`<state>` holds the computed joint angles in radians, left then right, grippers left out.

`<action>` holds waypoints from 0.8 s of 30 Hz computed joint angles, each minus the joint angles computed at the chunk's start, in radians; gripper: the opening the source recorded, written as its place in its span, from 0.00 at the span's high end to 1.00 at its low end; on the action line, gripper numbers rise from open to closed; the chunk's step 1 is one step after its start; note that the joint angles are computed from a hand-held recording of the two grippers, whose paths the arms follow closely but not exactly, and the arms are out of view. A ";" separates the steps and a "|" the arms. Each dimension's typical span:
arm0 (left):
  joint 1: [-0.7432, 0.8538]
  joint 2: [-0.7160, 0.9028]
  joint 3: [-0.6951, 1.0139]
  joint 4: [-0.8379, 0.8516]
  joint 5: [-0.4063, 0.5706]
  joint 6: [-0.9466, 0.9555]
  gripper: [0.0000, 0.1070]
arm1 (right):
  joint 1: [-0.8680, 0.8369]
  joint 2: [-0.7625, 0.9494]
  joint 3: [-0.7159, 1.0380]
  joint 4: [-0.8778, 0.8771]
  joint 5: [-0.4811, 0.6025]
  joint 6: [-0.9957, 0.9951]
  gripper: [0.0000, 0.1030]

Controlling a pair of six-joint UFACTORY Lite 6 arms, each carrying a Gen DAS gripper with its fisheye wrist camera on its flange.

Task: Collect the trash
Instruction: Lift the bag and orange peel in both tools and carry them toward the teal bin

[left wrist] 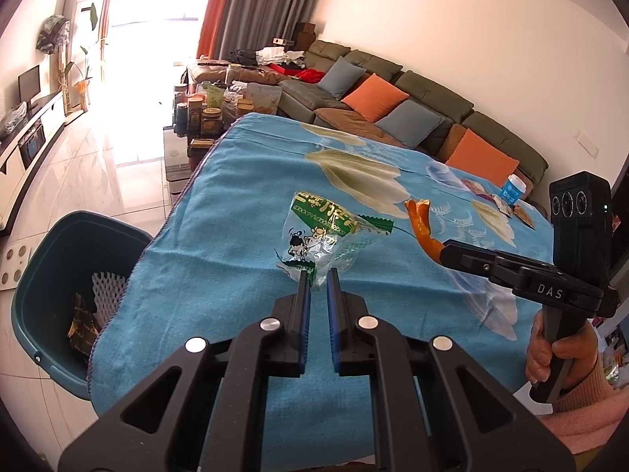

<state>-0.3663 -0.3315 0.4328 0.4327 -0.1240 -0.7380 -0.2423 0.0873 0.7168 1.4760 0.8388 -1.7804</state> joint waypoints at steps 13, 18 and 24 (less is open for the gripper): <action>0.055 -0.060 -0.041 0.216 0.011 -0.205 0.92 | 0.044 0.004 -0.001 0.018 -0.010 0.002 0.84; 0.066 -0.076 -0.053 0.254 0.012 -0.243 0.92 | 0.060 0.002 -0.002 0.024 -0.013 0.002 0.84; 0.087 -0.097 -0.074 0.312 0.009 -0.300 0.92 | 0.079 0.000 -0.004 0.032 -0.017 0.005 0.84</action>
